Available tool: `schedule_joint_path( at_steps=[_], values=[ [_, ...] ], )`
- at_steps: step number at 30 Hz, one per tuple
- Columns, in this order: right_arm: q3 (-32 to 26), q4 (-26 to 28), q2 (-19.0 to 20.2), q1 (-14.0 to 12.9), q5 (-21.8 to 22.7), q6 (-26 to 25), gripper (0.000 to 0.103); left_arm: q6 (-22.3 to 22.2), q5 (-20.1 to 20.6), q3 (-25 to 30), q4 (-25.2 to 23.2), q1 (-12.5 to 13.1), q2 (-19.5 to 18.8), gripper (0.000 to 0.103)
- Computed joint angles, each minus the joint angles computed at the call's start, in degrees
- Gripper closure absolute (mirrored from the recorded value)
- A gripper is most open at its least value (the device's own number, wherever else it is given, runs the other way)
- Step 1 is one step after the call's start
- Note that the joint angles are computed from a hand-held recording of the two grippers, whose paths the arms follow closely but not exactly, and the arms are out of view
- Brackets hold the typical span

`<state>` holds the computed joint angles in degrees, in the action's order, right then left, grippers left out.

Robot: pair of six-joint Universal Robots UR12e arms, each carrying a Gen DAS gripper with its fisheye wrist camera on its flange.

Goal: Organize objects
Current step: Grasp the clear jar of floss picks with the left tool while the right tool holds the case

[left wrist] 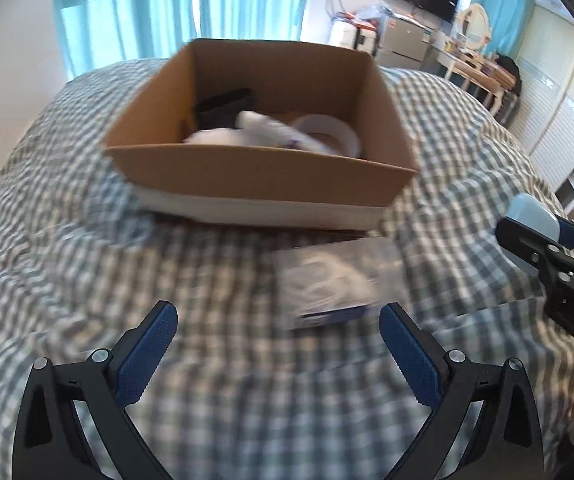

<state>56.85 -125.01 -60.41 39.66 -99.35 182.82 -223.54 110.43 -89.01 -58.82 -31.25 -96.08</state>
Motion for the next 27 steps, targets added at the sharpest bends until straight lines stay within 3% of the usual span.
schedule_joint_path(
  at_steps=[12,17,21,27],
  values=[
    [4.9,-3.0,-1.3,-2.7,7.5,4.3,0.052,1.4,-3.6,5.2,-2.5,0.5,-6.4,0.000],
    [4.8,-2.7,-1.0,-2.4,7.3,3.8,0.052,-0.1,-6.0,4.7,-1.9,1.6,-6.8,0.000],
    [4.6,-2.5,-0.9,-2.1,6.6,3.4,0.052,-0.4,-6.8,4.3,-1.5,1.8,-6.7,0.011],
    [4.6,-2.4,-1.0,-1.7,5.1,2.7,0.052,0.0,-5.2,4.7,-2.3,1.2,-6.2,0.012]
  ],
)
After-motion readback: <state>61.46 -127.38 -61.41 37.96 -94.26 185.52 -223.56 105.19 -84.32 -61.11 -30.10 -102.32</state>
